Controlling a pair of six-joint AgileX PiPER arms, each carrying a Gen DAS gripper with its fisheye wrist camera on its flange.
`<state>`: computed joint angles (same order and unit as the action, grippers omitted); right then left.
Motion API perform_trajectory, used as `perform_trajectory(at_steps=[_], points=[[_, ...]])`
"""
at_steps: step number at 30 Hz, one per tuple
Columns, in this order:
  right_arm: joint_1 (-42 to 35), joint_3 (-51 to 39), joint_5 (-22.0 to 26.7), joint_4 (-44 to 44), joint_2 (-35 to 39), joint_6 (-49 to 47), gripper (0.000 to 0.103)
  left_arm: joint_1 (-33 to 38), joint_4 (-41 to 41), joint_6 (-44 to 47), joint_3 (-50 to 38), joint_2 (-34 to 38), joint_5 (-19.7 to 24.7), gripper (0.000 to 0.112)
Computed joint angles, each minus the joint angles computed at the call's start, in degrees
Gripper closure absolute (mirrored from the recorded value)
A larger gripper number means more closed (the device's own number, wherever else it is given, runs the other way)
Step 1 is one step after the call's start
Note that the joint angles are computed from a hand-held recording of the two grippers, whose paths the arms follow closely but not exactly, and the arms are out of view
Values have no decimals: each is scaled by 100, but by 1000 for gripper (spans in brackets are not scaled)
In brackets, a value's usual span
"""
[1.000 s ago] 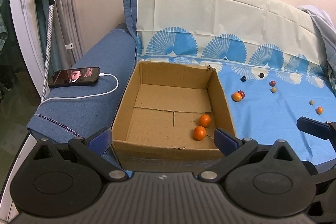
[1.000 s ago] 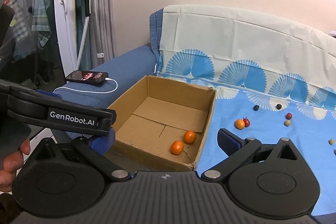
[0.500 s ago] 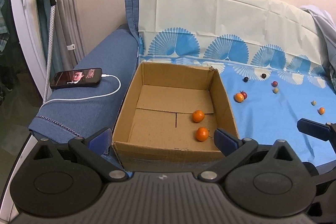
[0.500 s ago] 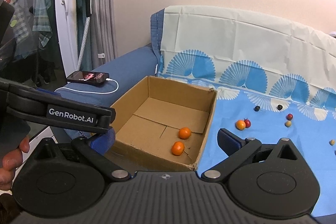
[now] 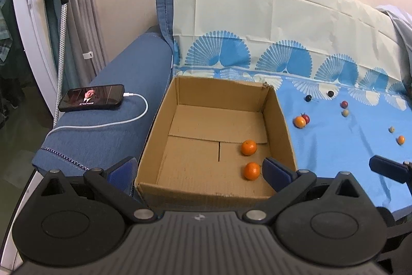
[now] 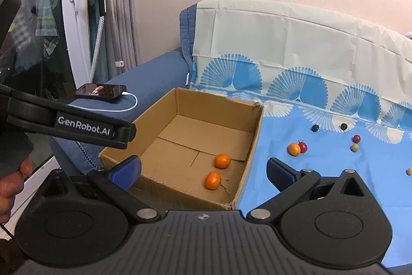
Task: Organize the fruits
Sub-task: 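Withdraw both open tools from the box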
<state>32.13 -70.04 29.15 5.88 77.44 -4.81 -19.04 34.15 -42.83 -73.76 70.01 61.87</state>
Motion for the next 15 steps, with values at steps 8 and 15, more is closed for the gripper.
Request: perform_trajectory(at_steps=[8, 15], points=[[-362, -289, 103, 707, 327, -596, 1, 81, -107, 301, -453, 501, 39, 9], [-773, -394, 106, 1302, 576, -1042, 1, 35, -210, 329, -888, 1023, 80, 9]])
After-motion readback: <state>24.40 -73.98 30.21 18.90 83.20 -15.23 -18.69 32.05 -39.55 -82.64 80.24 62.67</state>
